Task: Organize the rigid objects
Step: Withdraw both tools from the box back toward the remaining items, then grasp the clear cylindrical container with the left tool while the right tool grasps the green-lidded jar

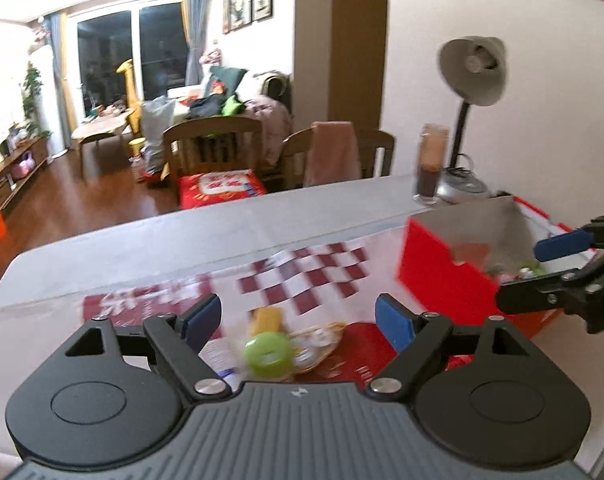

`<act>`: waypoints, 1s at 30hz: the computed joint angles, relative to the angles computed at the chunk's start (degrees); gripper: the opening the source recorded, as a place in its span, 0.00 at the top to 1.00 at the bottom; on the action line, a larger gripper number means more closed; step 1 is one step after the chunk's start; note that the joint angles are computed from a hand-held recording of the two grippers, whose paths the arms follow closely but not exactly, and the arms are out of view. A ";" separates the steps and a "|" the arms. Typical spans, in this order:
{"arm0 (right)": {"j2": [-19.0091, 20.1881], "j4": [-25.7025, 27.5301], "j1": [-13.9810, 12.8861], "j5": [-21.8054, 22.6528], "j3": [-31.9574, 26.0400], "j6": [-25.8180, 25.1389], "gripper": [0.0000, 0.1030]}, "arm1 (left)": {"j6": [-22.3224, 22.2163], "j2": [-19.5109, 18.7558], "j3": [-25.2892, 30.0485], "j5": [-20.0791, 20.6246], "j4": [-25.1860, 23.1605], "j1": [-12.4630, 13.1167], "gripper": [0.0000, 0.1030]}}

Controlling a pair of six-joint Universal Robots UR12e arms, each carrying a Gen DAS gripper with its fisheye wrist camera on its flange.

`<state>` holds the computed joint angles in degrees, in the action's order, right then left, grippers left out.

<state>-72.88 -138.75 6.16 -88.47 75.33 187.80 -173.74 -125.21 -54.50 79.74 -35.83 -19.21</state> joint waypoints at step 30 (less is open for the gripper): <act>14.23 14.12 6.55 -6.25 -18.02 5.64 0.01 | 0.48 -3.98 -2.41 6.91 0.01 1.87 0.18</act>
